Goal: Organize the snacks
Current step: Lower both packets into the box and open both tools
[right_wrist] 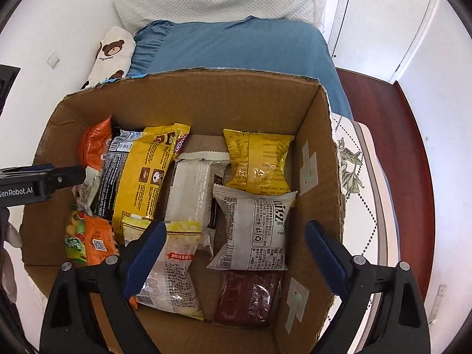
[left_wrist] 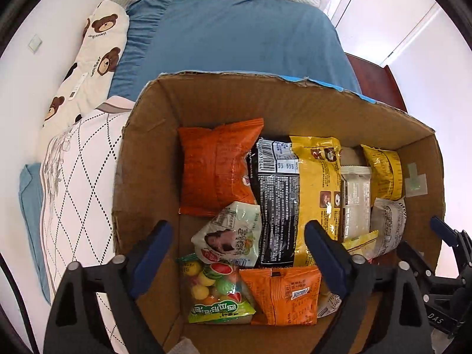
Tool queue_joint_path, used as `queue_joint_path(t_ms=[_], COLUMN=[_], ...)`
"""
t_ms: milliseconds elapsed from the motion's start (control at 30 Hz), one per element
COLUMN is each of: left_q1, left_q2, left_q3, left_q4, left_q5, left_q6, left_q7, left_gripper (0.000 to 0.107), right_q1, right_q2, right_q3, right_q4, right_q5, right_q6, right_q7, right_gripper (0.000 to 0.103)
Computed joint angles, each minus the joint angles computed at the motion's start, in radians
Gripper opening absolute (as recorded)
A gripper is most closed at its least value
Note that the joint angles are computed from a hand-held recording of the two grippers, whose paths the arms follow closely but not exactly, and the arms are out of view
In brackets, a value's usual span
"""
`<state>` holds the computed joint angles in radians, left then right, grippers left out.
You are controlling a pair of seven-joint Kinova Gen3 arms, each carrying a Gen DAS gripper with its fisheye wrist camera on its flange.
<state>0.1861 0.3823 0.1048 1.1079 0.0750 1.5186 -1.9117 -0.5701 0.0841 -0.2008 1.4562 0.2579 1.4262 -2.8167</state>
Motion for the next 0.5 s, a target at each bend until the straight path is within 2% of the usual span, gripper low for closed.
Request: queue_joint_path(t_ms=[133,500], left_q1=[-0.001,-0.022], left_q2=[-0.038,-0.218], left_q3=[0.001,0.003], left_q4=[0.038,0.214], left_q5=[-0.001,0.027], left_q6=[-0.022,-0.135], left_q7=[-0.014,-0.076], left_gripper=[0.092,0.092], right_q1=[0.004,-0.057], right_q2=[-0.016,-0.019], right_q3=[-0.003,-0.040], right_q4=[0.006,-0.047], right_q5=[-0.012,0.019], right_q6=[-0.012,0.078], right_q7=[-0.017,-0.089], right_gripper=[0.097,0.097])
